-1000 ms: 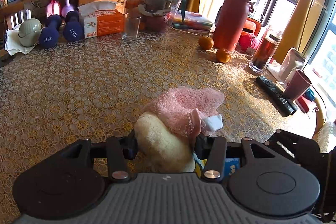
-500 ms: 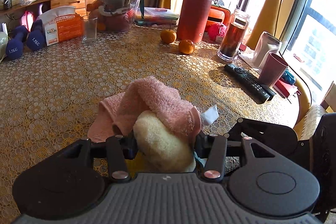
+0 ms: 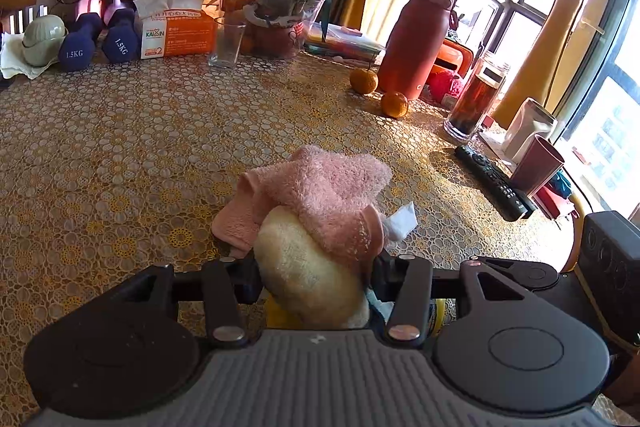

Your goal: Organize objects

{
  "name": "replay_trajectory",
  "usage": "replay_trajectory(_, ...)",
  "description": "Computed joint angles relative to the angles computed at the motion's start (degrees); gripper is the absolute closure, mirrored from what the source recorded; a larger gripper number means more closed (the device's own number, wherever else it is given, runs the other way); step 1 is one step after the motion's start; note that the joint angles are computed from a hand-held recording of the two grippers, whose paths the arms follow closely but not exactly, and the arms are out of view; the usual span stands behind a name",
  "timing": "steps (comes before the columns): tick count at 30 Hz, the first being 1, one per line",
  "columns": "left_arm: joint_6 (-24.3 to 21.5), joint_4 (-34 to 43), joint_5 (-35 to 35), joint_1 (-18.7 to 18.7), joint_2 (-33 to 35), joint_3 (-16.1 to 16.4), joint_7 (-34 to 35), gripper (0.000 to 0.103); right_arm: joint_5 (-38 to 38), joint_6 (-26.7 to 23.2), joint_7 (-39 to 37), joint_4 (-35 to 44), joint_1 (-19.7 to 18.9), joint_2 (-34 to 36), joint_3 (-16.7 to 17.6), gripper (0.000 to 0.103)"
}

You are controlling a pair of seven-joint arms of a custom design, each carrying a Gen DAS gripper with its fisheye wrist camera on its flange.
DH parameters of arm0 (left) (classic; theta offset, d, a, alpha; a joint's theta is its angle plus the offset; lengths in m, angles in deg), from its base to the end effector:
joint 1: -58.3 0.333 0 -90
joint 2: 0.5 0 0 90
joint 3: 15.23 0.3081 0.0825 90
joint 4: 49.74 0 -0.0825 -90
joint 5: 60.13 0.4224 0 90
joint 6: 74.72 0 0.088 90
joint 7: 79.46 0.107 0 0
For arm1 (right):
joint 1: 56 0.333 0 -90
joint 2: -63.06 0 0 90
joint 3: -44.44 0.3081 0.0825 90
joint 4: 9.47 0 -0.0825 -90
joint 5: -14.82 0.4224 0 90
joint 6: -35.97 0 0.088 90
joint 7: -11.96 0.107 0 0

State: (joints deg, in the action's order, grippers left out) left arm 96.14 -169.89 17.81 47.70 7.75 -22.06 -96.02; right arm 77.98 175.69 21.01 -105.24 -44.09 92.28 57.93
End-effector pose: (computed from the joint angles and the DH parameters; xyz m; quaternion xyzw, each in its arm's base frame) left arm 0.5629 -0.2470 0.3673 -0.7235 0.5451 -0.3651 0.2149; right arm 0.6658 0.2969 0.3157 -0.8595 0.2487 0.0330 0.4454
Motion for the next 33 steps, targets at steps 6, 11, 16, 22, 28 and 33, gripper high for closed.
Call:
replay_trajectory(6, 0.71, -0.33, 2.37, 0.23, -0.29, 0.05, -2.63, 0.054, -1.87, -3.93, 3.94, 3.54, -0.16, 2.34, -0.25, 0.019)
replay_trajectory(11, 1.52, -0.49, 5.1, 0.44, -0.52, 0.18, -5.61, 0.054, -1.64, -11.99, 10.78, 9.09, -1.96, 6.07, 0.07, 0.017)
replay_trajectory(16, 1.49, -0.71, 6.42, 0.8, -0.74, -0.04, -7.38, 0.054, -1.96, -11.58, 10.84, 9.11, -2.05, 6.17, 0.39, 0.022)
replay_trajectory(22, 3.6, -1.18, -2.03, 2.3, -1.27, 0.06, -2.08, 0.054, 1.08, -4.94, 3.79, 4.19, -1.52, 2.31, 1.33, 0.023)
replay_trajectory(28, 9.77, 5.38, 7.5, 1.72, 1.32, 1.63, -11.08, 0.055, 7.09, 7.16, -11.69, -0.74, 0.48, -2.25, 2.39, 0.024)
replay_trajectory(33, 10.13, 9.21, -3.18, 1.49, 5.45, -0.75, 4.24, 0.054, 8.15, 9.3, -15.54, -1.92, 1.7, -3.28, 2.04, 0.025)
